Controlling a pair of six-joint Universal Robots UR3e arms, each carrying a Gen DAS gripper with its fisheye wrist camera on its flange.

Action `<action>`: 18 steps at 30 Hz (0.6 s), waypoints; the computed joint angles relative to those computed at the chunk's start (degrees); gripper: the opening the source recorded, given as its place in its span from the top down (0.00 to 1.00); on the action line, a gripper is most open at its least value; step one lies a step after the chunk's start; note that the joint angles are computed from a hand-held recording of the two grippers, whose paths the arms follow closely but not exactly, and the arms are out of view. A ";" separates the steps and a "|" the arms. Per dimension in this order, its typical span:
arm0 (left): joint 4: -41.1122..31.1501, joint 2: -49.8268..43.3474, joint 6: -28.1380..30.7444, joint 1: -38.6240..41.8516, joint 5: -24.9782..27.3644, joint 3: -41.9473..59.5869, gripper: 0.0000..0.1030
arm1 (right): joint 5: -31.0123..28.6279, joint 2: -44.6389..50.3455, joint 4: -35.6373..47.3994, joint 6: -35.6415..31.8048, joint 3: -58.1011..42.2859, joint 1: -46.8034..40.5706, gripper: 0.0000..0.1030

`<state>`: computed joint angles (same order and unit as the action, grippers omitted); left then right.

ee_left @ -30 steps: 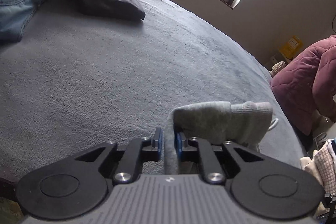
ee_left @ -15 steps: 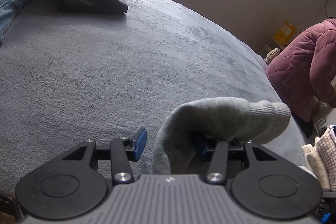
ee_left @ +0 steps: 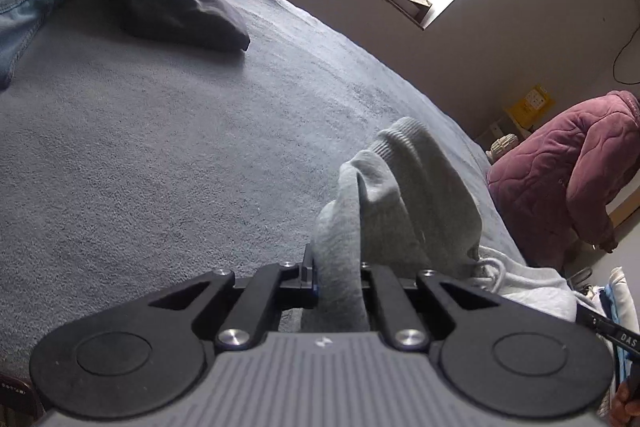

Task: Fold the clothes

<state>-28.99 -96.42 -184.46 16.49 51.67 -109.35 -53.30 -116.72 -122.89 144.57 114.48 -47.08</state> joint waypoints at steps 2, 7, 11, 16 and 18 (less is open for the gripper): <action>-1.25 -2.41 0.88 -1.46 0.97 1.80 0.92 | -4.75 5.28 -6.76 -0.68 0.04 2.85 0.98; -5.11 -6.06 2.70 -2.60 0.56 4.94 0.69 | -3.10 14.57 -9.76 3.11 0.84 2.02 0.95; -5.90 -7.79 2.08 -0.81 -2.91 6.96 0.53 | 8.73 20.30 4.02 6.61 -2.88 -5.47 0.78; -12.58 -14.81 1.96 -2.50 -1.91 17.73 0.52 | 17.92 30.24 20.99 8.77 -10.83 -10.46 0.57; -16.68 -17.76 3.12 -3.45 -1.62 22.64 0.53 | 17.79 32.01 23.37 9.78 -13.67 -9.91 0.57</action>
